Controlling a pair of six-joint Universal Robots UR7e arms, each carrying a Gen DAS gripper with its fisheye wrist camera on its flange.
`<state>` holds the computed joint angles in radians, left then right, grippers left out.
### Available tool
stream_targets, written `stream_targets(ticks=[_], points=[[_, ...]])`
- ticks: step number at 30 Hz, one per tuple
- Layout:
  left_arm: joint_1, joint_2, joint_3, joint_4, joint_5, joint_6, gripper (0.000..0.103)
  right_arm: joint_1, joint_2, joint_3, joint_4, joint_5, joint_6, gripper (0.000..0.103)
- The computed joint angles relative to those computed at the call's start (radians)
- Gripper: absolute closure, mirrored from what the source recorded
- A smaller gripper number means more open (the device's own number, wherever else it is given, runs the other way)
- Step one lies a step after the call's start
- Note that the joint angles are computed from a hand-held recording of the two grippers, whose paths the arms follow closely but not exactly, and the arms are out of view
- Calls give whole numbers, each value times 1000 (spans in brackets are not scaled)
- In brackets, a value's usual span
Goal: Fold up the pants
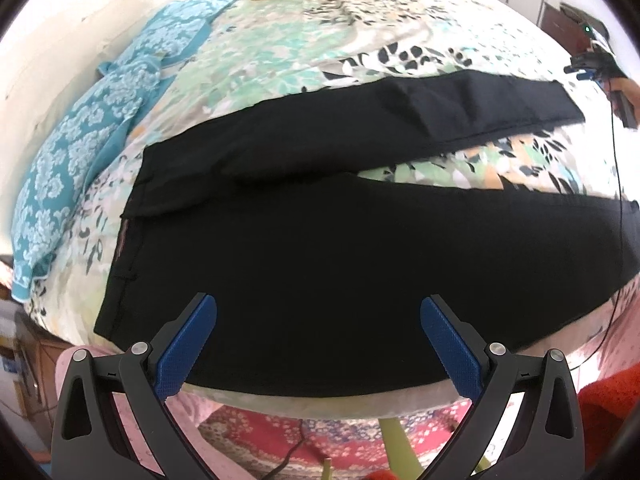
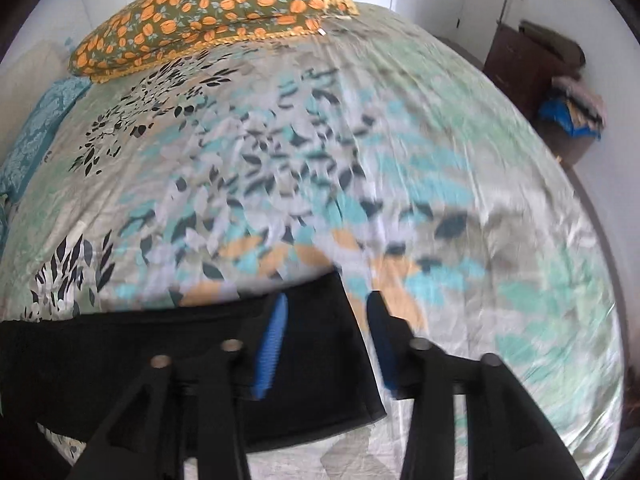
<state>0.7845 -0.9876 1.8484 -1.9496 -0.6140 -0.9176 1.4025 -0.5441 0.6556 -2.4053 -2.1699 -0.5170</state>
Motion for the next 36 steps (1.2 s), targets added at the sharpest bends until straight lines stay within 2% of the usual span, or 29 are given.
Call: stream_targets(ticks=[5,7,10,11,14,15,17,18,20,21,22,25,27,29,31,33,34,36], points=[[12,17,-12,-15,-22,6,1,-61,-92,109,114,39,145,57],[15,25,-15,-18,-35,11,1,-75,-109,145,109,44,161,57],[10,33,-17,-10,-39,20,1,-102,-122,170,131,121,215,60],[7,35,-18,-2,-36,21,1,-101,-122,182,113,116,194,75],[13,43,-23,7,-43,25,1,-56,-73,207,-72,-70,-15,82],[19,48,-26,9,-54,28,1,-41,-42,207,-155,-142,-115,82],[38,66,-42,42,-79,18,1,-23,5,212,-320,-231,-276,81],[48,74,-50,54,-97,10,1,-13,32,209,-425,-271,-361,72],[67,72,-57,22,-126,40,1,-3,57,205,-551,-316,-422,45],[73,65,-57,-5,-114,63,1,-1,40,234,-575,-308,-405,38],[78,55,-56,-42,-66,92,1,1,-7,305,-598,-267,-365,30],[119,51,-92,-172,139,192,1,4,-153,533,-660,-133,-299,24],[181,85,-149,-337,211,318,1,8,-232,663,-670,-66,-248,20],[266,145,-257,-355,227,368,1,9,-301,781,-665,4,-175,20],[343,191,-322,-235,234,348,1,5,-388,926,-651,89,-81,20],[383,186,-279,-229,233,348,1,5,-447,1040,-673,139,-35,20],[376,159,-236,-289,230,349,1,5,-470,1091,-696,156,-25,20],[380,104,-185,-347,170,366,0,1,-517,1203,-771,199,-28,20]])
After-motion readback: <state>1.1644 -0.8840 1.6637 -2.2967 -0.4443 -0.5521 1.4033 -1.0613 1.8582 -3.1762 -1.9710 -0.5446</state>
